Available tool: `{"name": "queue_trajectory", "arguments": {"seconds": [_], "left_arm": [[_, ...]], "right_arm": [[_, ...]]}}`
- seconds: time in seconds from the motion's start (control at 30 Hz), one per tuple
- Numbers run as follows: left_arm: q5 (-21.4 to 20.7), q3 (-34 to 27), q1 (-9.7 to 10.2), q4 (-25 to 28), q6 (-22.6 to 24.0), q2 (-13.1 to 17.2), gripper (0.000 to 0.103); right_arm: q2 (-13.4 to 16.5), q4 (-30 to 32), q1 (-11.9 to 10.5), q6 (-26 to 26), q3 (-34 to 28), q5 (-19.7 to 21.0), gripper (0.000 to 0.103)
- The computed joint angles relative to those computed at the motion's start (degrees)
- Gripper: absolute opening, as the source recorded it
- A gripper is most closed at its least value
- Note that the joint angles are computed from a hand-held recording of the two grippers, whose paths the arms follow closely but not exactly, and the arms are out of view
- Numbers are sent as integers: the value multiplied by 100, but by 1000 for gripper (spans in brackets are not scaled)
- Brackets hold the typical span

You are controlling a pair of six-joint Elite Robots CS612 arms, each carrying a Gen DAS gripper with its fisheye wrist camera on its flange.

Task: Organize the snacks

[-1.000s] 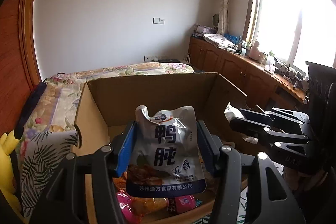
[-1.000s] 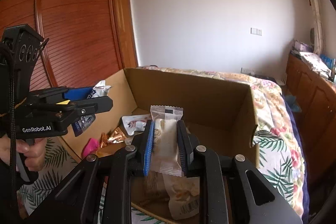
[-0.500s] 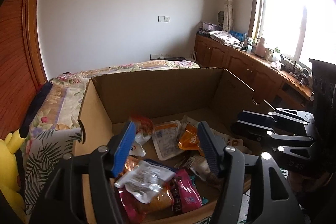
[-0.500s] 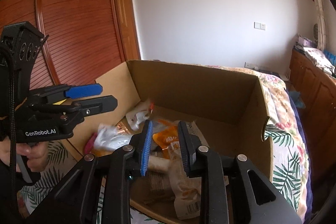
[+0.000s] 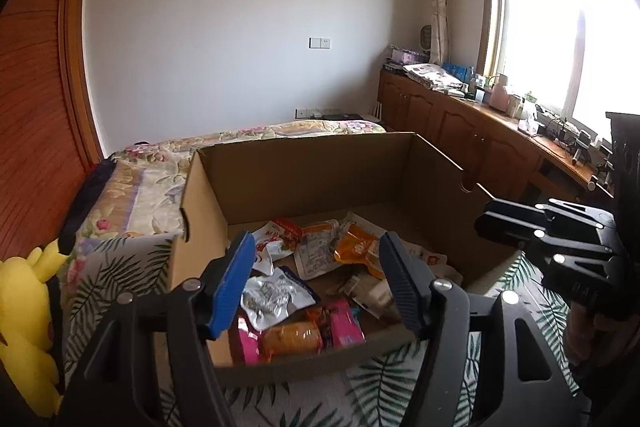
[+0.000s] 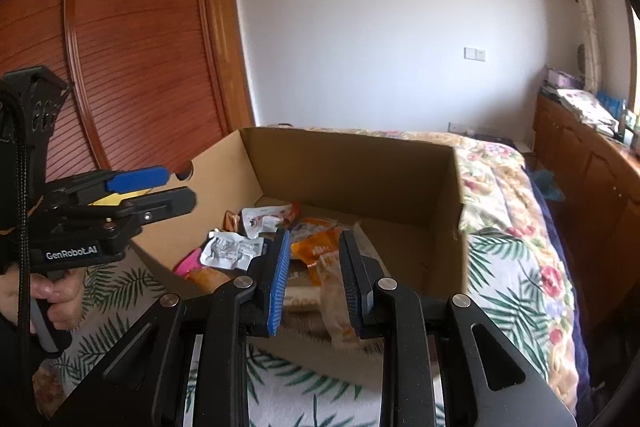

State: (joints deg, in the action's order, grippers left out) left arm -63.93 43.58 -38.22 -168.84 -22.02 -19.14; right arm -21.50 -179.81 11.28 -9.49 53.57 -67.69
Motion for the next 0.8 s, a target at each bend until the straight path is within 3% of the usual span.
{"name": "queue_trajectory", "arguments": {"seconds": [0.33, 0.53, 0.8], "left_arm": [[344, 1080, -232, -470, -63, -566, 69], [560, 1585, -381, -681, -34, -828, 72], [840, 2059, -541, -764, -144, -1049, 84]], "right_arm": [[-630, -854, -2, 183, 1237, -211, 26], [-832, -1168, 29, 278, 1705, -360, 41], [-1003, -1599, 73, 563, 2190, -713, 63]]}}
